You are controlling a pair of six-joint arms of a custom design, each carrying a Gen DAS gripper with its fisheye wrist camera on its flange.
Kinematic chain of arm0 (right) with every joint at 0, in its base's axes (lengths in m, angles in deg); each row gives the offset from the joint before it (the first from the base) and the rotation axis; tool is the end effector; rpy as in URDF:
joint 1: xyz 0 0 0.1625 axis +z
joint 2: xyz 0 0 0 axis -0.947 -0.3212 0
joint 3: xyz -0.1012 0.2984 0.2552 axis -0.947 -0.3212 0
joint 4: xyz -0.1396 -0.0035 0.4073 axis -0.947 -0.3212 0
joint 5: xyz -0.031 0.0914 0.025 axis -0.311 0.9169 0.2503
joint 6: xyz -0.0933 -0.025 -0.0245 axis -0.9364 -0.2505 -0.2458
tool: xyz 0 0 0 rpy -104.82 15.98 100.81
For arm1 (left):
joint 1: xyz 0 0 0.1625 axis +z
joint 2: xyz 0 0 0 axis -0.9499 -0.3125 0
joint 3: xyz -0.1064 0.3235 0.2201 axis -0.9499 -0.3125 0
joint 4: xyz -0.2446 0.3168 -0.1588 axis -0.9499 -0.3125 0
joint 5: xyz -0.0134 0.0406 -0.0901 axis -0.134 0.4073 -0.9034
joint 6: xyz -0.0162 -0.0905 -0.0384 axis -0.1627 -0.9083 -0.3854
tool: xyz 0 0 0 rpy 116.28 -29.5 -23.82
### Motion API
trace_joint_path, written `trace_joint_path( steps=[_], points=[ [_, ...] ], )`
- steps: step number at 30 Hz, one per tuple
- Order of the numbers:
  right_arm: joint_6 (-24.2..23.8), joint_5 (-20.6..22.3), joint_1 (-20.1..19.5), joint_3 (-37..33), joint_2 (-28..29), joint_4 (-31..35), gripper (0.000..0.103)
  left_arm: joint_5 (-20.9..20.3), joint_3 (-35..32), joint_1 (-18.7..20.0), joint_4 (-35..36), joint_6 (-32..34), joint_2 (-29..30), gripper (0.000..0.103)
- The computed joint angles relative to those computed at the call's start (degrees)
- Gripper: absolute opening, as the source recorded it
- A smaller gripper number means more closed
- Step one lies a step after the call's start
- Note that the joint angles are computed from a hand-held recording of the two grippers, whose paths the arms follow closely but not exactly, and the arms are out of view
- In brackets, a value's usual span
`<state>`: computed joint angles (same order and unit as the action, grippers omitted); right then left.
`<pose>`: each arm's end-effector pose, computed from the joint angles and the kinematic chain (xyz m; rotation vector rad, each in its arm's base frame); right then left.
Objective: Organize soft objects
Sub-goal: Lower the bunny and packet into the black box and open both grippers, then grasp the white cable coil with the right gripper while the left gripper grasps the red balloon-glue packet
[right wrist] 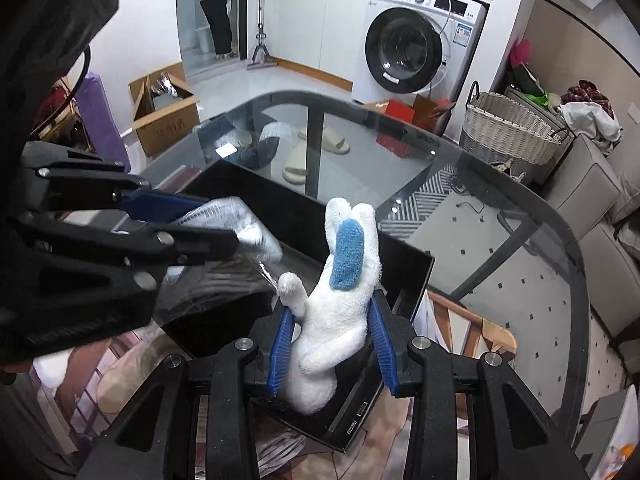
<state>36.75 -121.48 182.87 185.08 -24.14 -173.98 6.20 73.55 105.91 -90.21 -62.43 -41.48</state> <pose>0.2033 -0.3467 0.1107 0.6215 -2.2065 0.5570 -0.2550 -0.3980 0.1230 0.8774 2.4555 -0.3370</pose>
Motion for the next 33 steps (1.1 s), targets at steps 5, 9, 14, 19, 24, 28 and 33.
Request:
trace_joint_path(
  steps=[5,9,14,19,24,28,33],
  points=[
    [-0.3,-0.4,-0.2,0.0,0.4,1.1,0.041,-0.3,0.4,0.1,-0.5,-0.3,0.3,0.029],
    [0.8,0.1,0.6,0.6,-0.4,2.8,0.059,-1.6,0.7,0.3,-0.9,-0.5,-0.4,0.047],
    [1.5,0.3,1.7,1.5,-2.2,2.7,0.066,-1.8,1.8,-0.9,-1.9,0.0,-2.5,0.051],
    [3.0,0.6,2.4,2.7,-5.2,3.3,0.068,-1.7,2.2,-1.7,-1.3,-1.1,-5.3,0.053],
    [5.6,1.6,3.3,4.3,-9.3,5.8,0.068,-0.8,4.0,-3.7,0.4,-2.2,-9.1,0.057],
    [6.6,1.7,4.2,5.1,-11.2,7.3,0.069,-0.9,5.0,-4.5,2.2,-2.7,-11.3,0.058],
    [12.0,4.8,4.7,6.7,-17.4,15.5,0.069,-2.6,6.5,-5.0,5.9,-5.3,-14.5,0.059]
  ],
)
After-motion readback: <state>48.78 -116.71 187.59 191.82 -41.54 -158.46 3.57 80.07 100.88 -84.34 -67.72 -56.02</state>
